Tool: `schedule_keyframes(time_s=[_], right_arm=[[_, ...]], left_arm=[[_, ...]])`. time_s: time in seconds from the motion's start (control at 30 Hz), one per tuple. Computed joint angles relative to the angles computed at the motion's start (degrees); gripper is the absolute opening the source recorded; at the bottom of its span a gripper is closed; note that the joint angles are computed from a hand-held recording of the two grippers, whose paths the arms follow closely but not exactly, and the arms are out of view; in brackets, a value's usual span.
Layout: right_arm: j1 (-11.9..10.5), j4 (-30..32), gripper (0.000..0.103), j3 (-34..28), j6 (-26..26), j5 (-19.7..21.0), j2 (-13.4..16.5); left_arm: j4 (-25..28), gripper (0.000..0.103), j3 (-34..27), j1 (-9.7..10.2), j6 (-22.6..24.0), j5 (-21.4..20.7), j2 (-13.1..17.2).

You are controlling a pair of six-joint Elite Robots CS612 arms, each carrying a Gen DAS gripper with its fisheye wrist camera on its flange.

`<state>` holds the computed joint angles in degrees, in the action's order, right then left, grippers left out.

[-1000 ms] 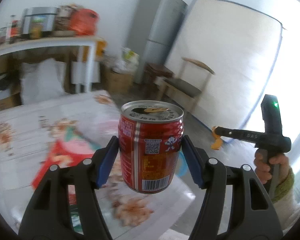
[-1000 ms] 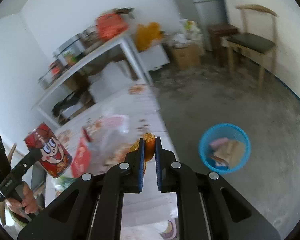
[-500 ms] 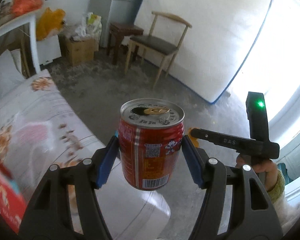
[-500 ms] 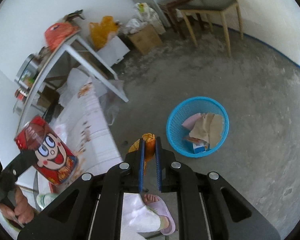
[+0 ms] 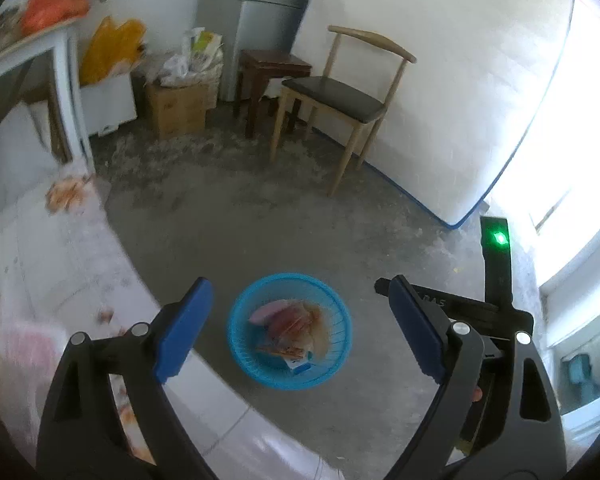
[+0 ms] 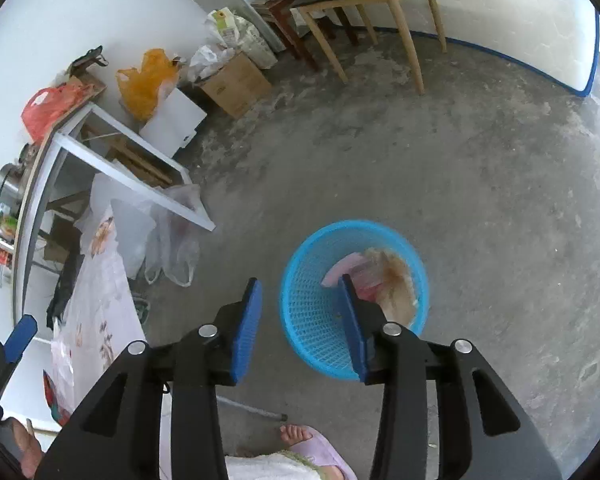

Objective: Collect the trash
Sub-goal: 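Move both open tools back to the table toward the red snack bag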

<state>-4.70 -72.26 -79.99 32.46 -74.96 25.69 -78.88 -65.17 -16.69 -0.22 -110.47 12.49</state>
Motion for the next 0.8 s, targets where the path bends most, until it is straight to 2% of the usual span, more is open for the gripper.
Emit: schedule_keyframes(time_s=[0.27,0.43,0.63,0.8], right_arm=[[0.3,3.0,0.042,-5.5,-1.5,2.6,1.7],[0.7,3.5,0.053,-8.5,-2.1,4.9,2.0],[2.4,5.6,0.059,-9.5,-6.5,8.0,0.8],[4.4,6.0,0.061,-8.0,-9.9,12.2,-0.9]], left_arm=[[2.6,0.086,-6.4,2.32,-1.6,-2.2,1.6],[3.8,0.086,-12.4,4.05,-3.0,-2.5,3.3],[5.7,0.086,-20.2,6.08,-4.1,0.1,6.0],[7.1,0.086,-26.0,8.20,-5.6,5.8,8.4]])
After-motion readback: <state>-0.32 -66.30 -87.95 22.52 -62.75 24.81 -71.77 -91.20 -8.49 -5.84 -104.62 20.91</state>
